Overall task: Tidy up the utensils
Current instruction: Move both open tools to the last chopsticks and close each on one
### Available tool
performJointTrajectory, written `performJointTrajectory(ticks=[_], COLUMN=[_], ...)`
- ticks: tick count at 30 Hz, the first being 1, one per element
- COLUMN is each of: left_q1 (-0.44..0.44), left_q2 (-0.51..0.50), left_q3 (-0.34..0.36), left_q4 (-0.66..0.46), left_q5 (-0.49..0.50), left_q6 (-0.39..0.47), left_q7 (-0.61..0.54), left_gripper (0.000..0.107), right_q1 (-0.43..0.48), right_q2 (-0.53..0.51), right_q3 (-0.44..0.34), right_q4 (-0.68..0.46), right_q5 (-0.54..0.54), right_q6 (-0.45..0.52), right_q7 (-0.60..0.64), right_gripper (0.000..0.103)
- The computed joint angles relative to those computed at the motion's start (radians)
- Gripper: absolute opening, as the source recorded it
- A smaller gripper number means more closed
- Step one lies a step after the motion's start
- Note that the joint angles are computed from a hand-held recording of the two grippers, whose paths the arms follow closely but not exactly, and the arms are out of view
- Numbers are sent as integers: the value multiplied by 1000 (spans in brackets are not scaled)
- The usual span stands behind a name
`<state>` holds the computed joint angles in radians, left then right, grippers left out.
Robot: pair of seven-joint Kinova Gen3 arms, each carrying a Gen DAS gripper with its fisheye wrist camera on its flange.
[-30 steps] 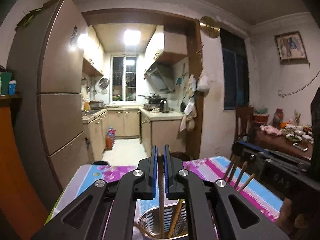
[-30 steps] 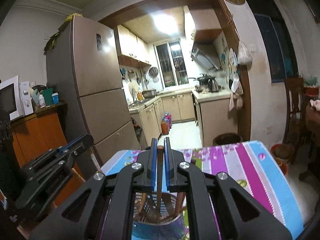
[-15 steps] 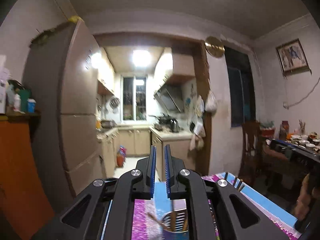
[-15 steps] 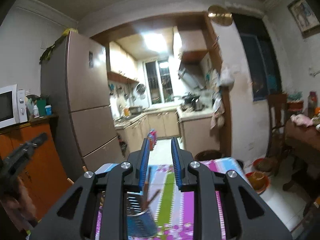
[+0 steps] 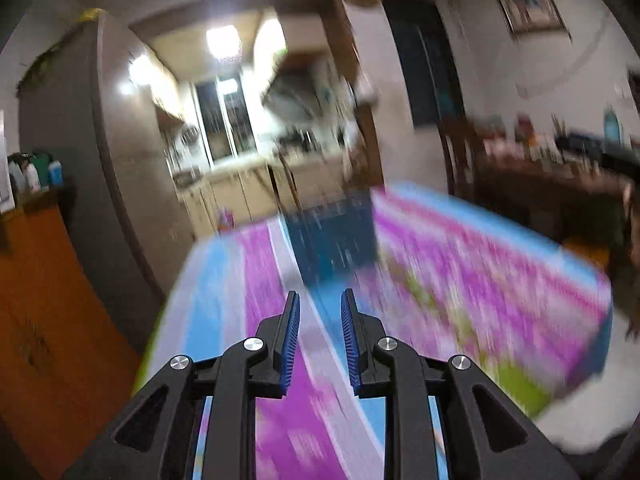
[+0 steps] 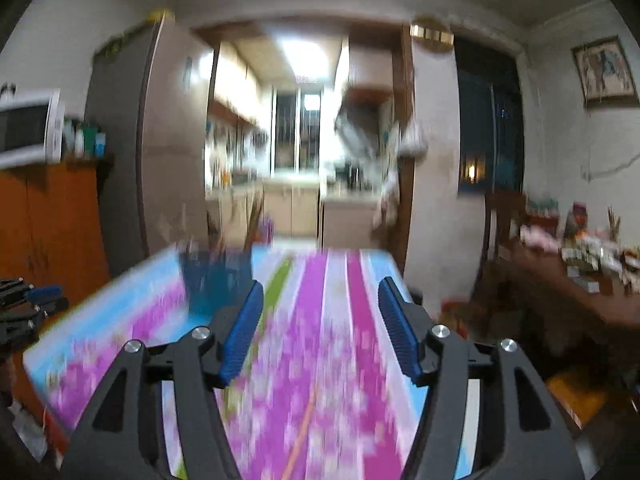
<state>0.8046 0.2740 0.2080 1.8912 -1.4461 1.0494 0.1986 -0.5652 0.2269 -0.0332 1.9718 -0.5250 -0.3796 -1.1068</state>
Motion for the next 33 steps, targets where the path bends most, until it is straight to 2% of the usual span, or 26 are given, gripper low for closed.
performJointTrajectory(ticks=[2,3,5,7,10,13,19,23,28,33], left_q1=[48,48,75,126,153,176,231,240,244,247], left_q2=[47,61,87,128,157,186,251,260,272,280], left_q3=[8,31,33,16,-4,-28,-66,-73,-70,-69], left_q4=[20,34,42,37,26,16,-21,-9,-15,-20], left_q5=[51,73,90,92,95,95,85,66,62,59], left_q6=[-4,-31,-54,-34,-43,-55,19,35,60,73], left_q7=[28,60,97,123,158,202,227,283,283,283], left_gripper=[23,23,23,23,23,23,25,25,25,25], right_q1=[-39,-48,-64,-102,-128,-166,-198,-186,-184,-214], right_q2=[4,12,26,57,94,133,188,210,224,251], right_q3=[18,10,-10,-17,-36,-41,-56,-53,-50,-40], right_q4=[49,83,143,188,228,250,286,268,262,257], right_q5=[-65,-87,-102,-149,-182,-212,-226,-217,-184,-200], right_q6=[2,-12,-70,-139,-203,-270,-370,-360,-349,-376], right_q7=[31,28,-2,2,-16,-23,-62,-84,-101,-85], right_gripper=[57,57,57,49,39,37,34,30,27,20])
